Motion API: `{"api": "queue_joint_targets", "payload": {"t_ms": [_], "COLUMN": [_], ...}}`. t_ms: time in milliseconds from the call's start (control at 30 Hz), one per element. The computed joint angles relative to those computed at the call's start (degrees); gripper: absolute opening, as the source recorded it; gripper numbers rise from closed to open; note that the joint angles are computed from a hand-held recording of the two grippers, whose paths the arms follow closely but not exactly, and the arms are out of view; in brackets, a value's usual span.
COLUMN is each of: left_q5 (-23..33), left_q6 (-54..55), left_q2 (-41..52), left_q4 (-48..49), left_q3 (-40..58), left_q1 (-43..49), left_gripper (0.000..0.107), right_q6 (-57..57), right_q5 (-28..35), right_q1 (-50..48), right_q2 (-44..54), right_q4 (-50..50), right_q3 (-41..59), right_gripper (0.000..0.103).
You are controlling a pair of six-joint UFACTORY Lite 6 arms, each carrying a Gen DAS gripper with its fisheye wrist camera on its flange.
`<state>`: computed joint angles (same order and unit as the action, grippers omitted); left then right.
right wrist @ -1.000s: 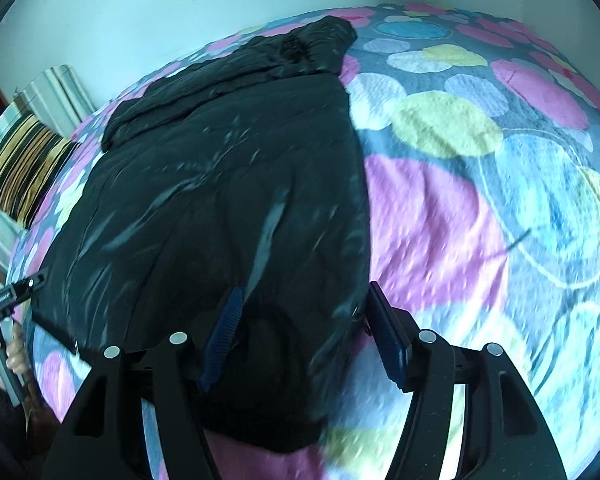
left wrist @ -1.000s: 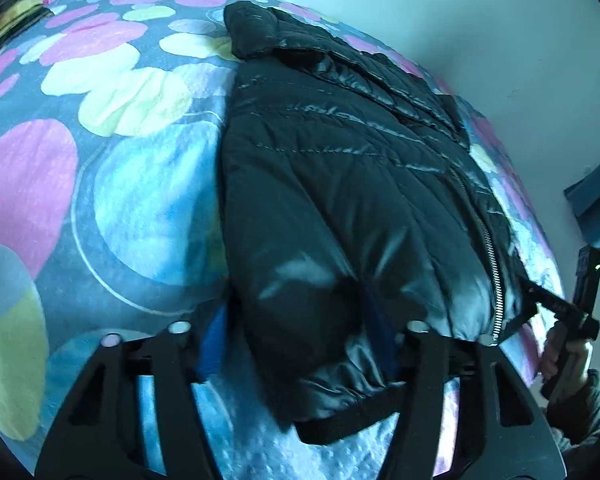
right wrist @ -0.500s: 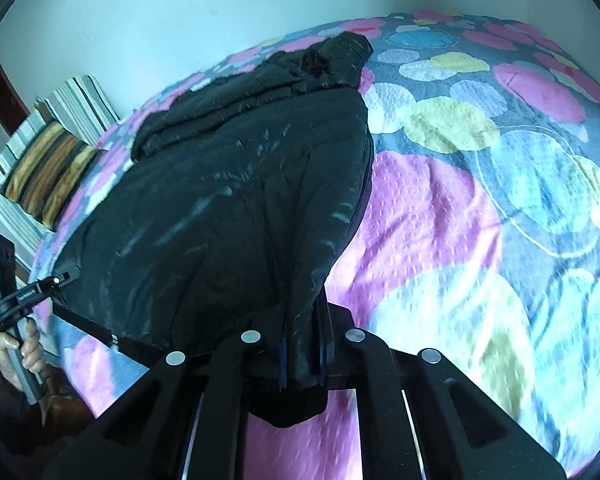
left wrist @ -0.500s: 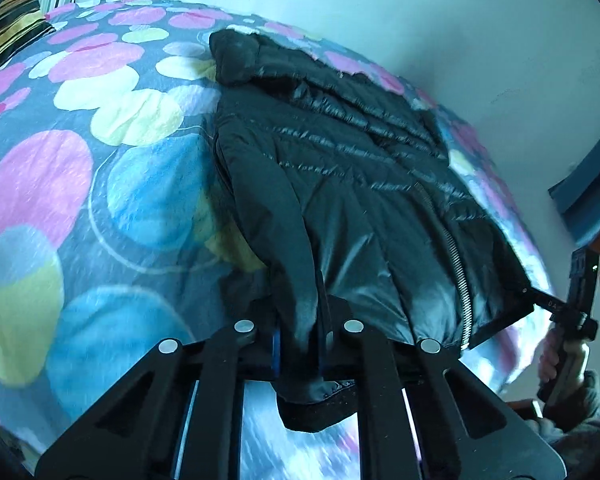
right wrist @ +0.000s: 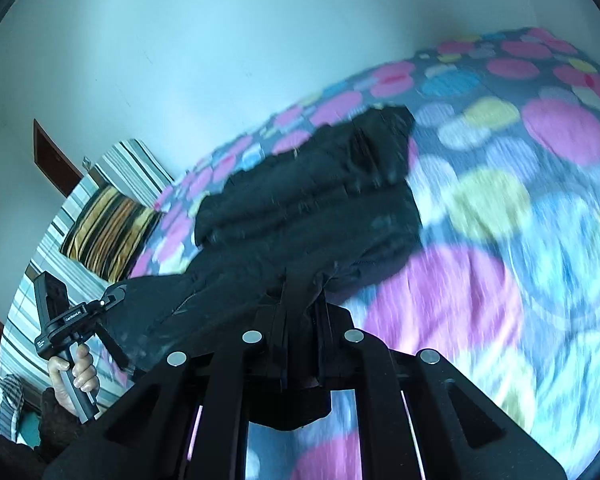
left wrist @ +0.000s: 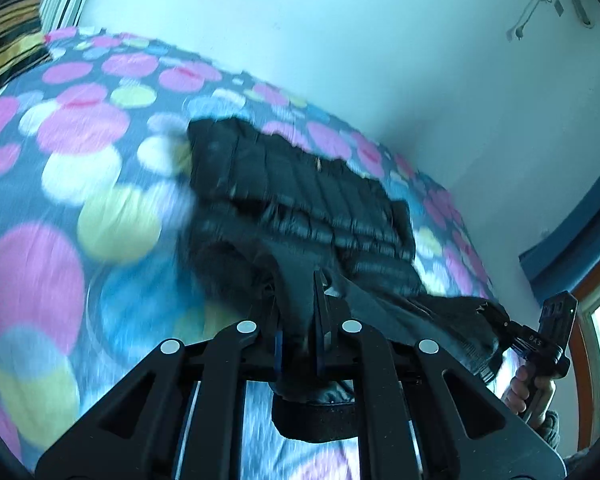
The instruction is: Fold large clothes
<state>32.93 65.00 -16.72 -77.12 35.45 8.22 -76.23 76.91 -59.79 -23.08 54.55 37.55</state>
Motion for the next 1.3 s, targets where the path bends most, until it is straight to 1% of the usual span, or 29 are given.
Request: {"api": "queue_joint_targets", "payload": {"t_ms": [67,133,200,267,400,500,600,667,733,800,867,967,1100,1300], "left_q5": [-0.93,-1.99,-3.80,-4.54,-5.19,-5.66,-5.27,-4.05,-2.90,-1.11,-0.01,0.43,-1.53,-0.73], "left_q6": [0.25,-0.02,-2.31,-5.25,-13.77,-22.57,-29.40,-34.67,-37.84,-41.49,-43.23,-43.51,-37.79,-31.47], "left_q2": [6.47,12.43,20.04,26.91,40.91,52.25,60.34,67.10,71.65,76.96,80.54,83.45,79.71,75.50], "left_q4": [-1.49,-2.16,-0.82,1.26,8.21,16.95,24.17,29.09,31.84,34.77,36.04,36.10,31.71,25.89], "left_q3": [6.80,13.13,21.52,28.87,44.01,56.34,65.47,73.34,78.90,85.82,90.39,93.43,88.04,82.66], "left_q1": [-1.27,-2.47,-4.25,-5.00,-6.25,-7.37,-8.09,-8.44,-8.54,-8.55,-8.53,-8.51,-8.17,-6.55], "left_gripper": [0.010,0.010,0.010,0.010,0.010,0.010,0.010,0.010,0.010,0.010,0.010,0.010,0.015,0.024], "right_q6": [2.98,6.70,9.32,12.53,17.78,21.12,24.23,26.82,29.93,31.36,32.15,31.52,30.33,31.59], "right_q5": [-3.56,-7.38,-10.04,-13.97,-20.28,-24.00,-27.67,-29.39,-30.83,-31.42,-32.06,-33.36,-33.23,-33.40], "right_q1": [5.24,11.01,14.77,19.58,27.11,30.62,33.66,35.30,36.80,37.53,38.13,38.78,38.37,38.79], "right_q2": [2.60,7.76,12.31,17.90,31.55,41.36,49.90,55.06,60.75,64.77,67.66,69.41,69.98,69.86], "right_q4": [2.72,5.78,7.66,9.22,10.60,9.76,7.80,6.23,4.07,3.36,3.31,3.42,4.84,4.11], "right_q3": [3.40,8.69,13.42,18.92,30.92,39.32,46.39,50.87,56.03,59.62,62.34,63.44,63.18,63.51], "right_gripper": [0.009,0.009,0.009,0.009,0.009,0.009,0.009,0.009,0.009,0.009,0.009,0.008,0.007,0.007]}}
